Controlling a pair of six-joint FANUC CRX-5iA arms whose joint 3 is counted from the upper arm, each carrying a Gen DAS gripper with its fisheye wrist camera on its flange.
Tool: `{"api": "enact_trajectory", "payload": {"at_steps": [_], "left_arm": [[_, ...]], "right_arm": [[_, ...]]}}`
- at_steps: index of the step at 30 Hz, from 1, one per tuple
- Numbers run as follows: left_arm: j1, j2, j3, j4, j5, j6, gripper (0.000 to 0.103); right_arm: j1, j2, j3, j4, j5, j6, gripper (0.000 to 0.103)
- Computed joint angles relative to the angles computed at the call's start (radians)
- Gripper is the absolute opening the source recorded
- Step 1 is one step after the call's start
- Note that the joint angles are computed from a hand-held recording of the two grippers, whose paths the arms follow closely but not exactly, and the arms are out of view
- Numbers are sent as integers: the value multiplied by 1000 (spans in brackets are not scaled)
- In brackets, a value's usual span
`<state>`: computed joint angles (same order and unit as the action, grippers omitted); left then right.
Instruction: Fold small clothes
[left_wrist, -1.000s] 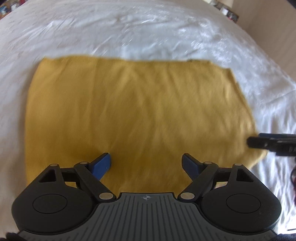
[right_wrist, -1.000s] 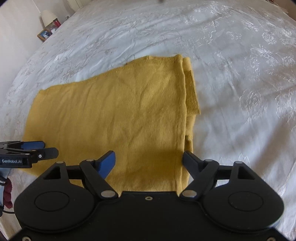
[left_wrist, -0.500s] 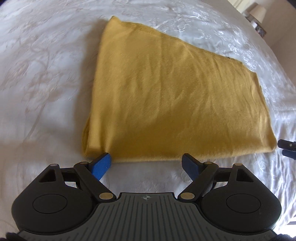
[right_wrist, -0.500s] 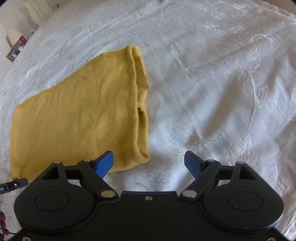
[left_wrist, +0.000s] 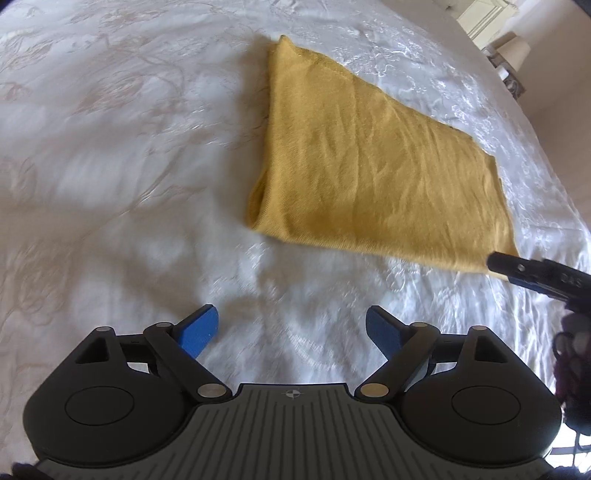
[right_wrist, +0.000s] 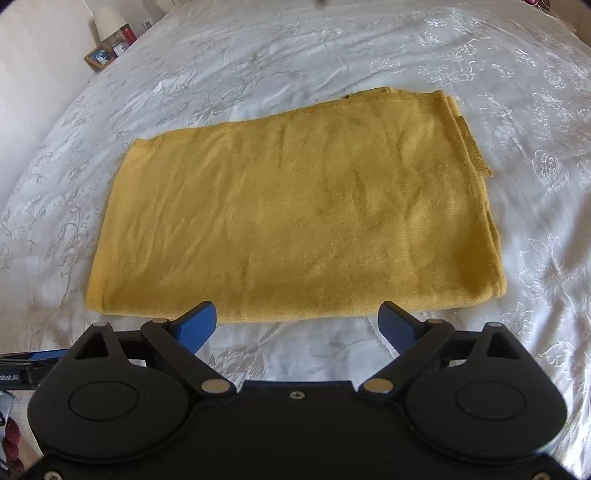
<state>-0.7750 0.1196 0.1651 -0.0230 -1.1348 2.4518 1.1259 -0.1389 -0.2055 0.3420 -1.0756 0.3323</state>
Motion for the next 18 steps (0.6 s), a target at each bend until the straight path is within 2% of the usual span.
{"api": "enact_trajectory", "payload": {"at_steps": [7, 11, 14, 18], "left_arm": [[-22, -41, -24, -30, -35, 131, 87], [-51, -11, 32, -70, -78, 204, 87], [-75, 29, 99, -97, -103, 231, 88], [-94, 116, 218, -116, -127, 228, 88]], "right_arm": [[-15, 88, 66, 17, -98, 18, 100], [-60, 130, 95, -57, -156, 159, 100], [-80, 64, 29, -94, -92, 186, 100], [-121, -82, -74, -145, 15, 210, 100]]}}
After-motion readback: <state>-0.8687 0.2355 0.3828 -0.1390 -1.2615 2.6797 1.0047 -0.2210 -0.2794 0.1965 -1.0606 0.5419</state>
